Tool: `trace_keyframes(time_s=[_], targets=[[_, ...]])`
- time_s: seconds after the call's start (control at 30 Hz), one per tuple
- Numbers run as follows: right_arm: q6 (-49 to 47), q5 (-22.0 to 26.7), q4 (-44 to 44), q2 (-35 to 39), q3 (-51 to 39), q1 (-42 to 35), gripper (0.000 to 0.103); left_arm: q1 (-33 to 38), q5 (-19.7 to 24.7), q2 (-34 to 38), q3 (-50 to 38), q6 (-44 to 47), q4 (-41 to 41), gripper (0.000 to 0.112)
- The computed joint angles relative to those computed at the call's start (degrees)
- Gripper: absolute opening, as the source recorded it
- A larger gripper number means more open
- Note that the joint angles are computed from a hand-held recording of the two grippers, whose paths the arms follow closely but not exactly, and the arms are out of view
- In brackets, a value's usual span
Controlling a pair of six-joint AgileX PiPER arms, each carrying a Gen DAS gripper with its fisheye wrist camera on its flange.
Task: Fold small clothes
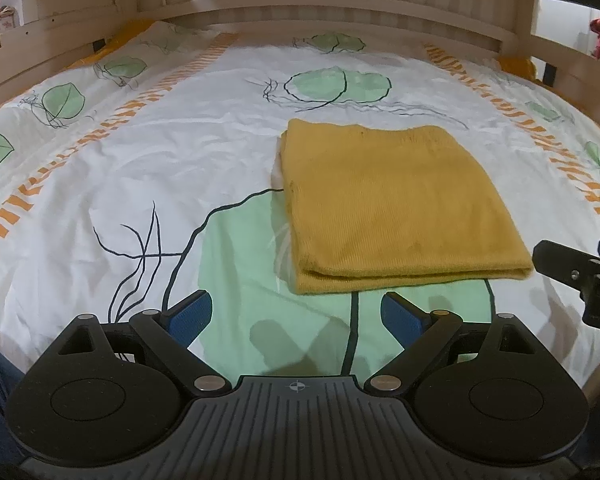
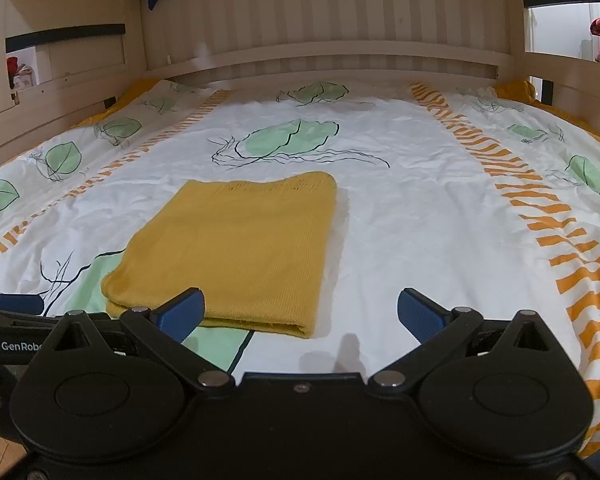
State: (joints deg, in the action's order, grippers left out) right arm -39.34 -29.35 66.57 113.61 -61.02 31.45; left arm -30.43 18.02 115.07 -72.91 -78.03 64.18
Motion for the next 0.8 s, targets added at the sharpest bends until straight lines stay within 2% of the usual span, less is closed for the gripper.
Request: trace_keyframes(time_s=[0.8], targets=[[-0.04,1.82,0.68,0.45,-0.7,-0.68,0.102,0.08,0.26,1.04,-1.7,7.88,-8.68,0.092]])
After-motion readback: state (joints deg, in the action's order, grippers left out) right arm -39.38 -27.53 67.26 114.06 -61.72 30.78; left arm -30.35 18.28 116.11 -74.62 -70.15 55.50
